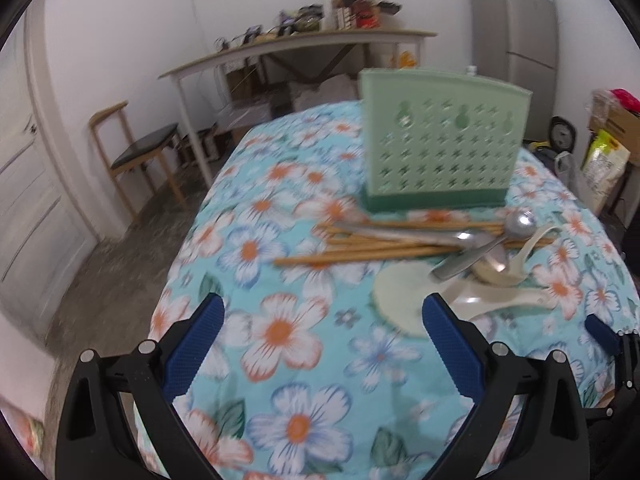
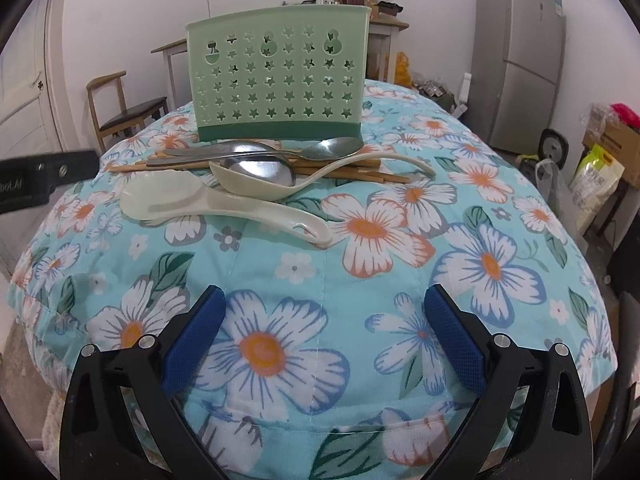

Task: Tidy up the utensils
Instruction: 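Reach the left tool into the utensil pile beside the green holder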

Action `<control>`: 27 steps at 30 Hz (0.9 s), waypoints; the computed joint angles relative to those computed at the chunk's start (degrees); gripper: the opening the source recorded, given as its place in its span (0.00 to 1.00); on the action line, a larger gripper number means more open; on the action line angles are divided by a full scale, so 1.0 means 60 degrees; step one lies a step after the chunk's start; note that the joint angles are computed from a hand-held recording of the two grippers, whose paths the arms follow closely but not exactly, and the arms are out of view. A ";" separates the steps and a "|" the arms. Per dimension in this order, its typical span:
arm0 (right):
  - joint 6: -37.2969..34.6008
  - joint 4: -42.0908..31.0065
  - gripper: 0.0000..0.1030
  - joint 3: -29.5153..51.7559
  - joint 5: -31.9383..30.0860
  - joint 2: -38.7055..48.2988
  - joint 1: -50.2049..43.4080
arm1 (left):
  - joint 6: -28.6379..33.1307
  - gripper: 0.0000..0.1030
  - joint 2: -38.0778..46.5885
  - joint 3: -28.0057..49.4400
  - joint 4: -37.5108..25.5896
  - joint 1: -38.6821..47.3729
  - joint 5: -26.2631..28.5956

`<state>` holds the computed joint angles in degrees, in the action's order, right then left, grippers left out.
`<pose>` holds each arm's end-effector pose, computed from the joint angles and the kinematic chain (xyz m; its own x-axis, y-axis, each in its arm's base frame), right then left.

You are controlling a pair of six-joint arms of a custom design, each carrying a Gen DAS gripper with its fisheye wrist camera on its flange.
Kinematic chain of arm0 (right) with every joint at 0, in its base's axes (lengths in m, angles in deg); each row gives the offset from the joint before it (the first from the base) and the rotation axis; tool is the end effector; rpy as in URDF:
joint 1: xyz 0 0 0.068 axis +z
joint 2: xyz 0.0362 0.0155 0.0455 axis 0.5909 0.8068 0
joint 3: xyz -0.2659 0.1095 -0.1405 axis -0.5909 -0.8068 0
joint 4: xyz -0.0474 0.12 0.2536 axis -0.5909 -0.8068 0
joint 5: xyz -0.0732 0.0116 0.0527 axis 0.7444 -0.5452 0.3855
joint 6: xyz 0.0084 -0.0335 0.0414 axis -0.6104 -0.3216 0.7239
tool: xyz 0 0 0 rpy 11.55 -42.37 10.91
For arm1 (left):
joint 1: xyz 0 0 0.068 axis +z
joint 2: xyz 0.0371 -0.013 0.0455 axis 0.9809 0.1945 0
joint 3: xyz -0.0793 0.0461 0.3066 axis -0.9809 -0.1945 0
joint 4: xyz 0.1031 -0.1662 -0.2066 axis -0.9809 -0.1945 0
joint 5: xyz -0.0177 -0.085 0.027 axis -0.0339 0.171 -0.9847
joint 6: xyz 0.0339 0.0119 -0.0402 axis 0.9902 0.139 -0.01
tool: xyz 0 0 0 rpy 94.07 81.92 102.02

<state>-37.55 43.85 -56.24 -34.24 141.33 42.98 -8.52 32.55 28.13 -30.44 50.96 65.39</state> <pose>0.2589 0.0282 0.0510 -0.6552 0.0290 -0.7549 0.0055 0.9994 0.0336 0.3389 -0.1642 0.1089 -0.6515 0.1522 -0.7432 0.0898 0.9883 0.1236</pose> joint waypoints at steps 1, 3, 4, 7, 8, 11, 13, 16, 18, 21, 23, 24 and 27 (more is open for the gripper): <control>-0.0056 -0.0225 0.93 0.0030 -0.0224 -0.0141 -0.0120 | 0.0256 0.94 -0.0003 0.0041 0.0216 -0.0045 0.0120; -0.0217 -0.0614 0.92 0.0066 -0.0643 -0.0467 -0.0318 | 0.0730 0.94 -0.0038 0.0113 0.0578 -0.0098 0.0434; -0.0296 -0.0481 0.92 -0.0011 -0.0825 -0.0565 -0.0425 | 0.0944 0.94 -0.0049 0.0170 0.0701 -0.0122 0.0604; -0.0434 0.0137 0.92 -0.0289 -0.0939 -0.0750 -0.0689 | 0.1810 0.88 0.0013 0.0734 0.0737 -0.0124 0.1996; -0.0453 0.0168 0.92 -0.0303 -0.0963 -0.0806 -0.0783 | 0.2091 0.85 0.0112 0.1065 0.0518 -0.0129 0.2415; -0.0397 -0.0042 0.92 -0.0155 -0.1239 -0.0824 -0.1388 | 0.2938 0.74 0.0516 0.2213 -0.0557 -0.0244 0.3315; -0.0316 -0.0295 0.91 0.0007 -0.1453 -0.0721 -0.1756 | 0.3619 0.65 0.1002 0.3225 -0.1514 -0.0434 0.3472; -0.0241 -0.0581 0.89 0.0189 -0.1739 -0.0508 -0.2100 | 0.4156 0.53 0.1744 0.4577 -0.2898 -0.0610 0.3672; -0.0211 -0.0583 0.89 0.0224 -0.1897 -0.0419 -0.2199 | 0.4148 0.50 0.2356 0.5664 -0.4122 -0.0568 0.4132; -0.0262 -0.0464 0.89 0.0252 -0.2005 -0.0290 -0.2212 | 0.3963 0.43 0.3195 0.7057 -0.5438 -0.0452 0.4699; -0.0302 -0.0360 0.89 0.0238 -0.2086 -0.0177 -0.2237 | 0.4022 0.43 0.3864 0.8180 -0.6432 -0.0423 0.4876; -0.0328 -0.0383 0.89 0.0261 -0.2129 -0.0170 -0.2258 | 0.4086 0.43 0.4126 0.8606 -0.6805 -0.0464 0.4802; -0.0397 -0.0410 0.89 0.0362 -0.2312 -0.0095 -0.2349 | 0.4100 0.43 0.4884 0.9858 -0.8021 -0.0436 0.4954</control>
